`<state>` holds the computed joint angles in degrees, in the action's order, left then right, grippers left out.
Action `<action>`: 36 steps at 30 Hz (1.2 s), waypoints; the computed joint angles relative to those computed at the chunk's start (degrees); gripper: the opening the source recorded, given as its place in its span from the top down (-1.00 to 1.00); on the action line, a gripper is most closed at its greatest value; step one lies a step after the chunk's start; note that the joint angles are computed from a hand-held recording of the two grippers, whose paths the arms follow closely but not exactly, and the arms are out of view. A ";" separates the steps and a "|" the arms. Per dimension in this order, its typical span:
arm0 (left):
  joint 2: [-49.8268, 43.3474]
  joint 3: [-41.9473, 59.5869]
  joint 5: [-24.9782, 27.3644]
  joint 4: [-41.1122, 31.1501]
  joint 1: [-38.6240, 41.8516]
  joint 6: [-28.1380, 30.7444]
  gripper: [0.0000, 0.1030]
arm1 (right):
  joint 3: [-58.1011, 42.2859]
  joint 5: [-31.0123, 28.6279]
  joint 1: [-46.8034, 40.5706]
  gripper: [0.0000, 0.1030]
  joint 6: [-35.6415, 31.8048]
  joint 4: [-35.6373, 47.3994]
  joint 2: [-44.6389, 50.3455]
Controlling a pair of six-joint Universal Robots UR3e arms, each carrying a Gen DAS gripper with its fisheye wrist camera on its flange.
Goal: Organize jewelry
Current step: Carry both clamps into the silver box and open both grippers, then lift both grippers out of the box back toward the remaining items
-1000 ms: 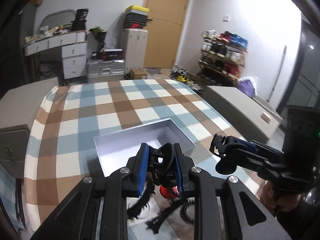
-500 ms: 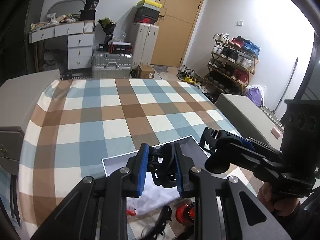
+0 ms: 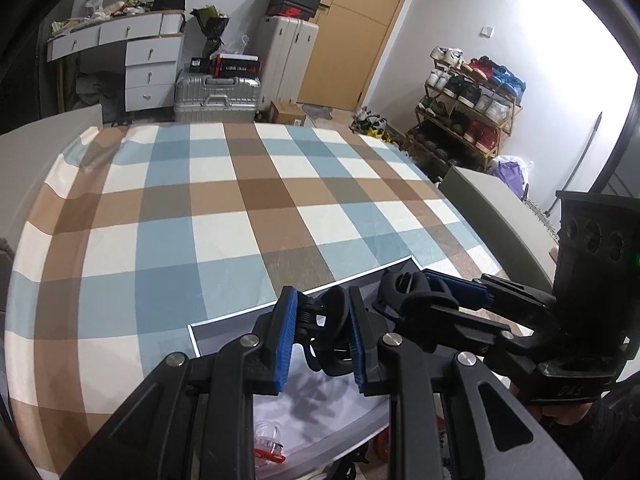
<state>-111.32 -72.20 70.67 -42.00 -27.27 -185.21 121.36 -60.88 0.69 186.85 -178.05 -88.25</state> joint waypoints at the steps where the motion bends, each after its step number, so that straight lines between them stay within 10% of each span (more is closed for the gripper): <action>1: -0.20 0.28 -0.27 -0.38 0.12 0.19 0.64 | -0.54 -0.20 0.24 0.11 -0.32 0.85 0.42; 13: -1.34 0.31 -2.12 -0.69 1.09 2.35 0.60 | -6.57 -3.89 3.21 0.05 -0.39 6.50 4.27; 21: 3.44 -5.17 1.08 5.04 1.30 0.46 -0.10 | 0.96 -3.18 1.01 -0.39 2.22 1.88 -3.24; 36: 9.95 -11.15 23.40 13.49 -7.86 -3.75 -0.56 | 6.97 -20.16 9.24 -1.00 4.69 -4.28 -16.51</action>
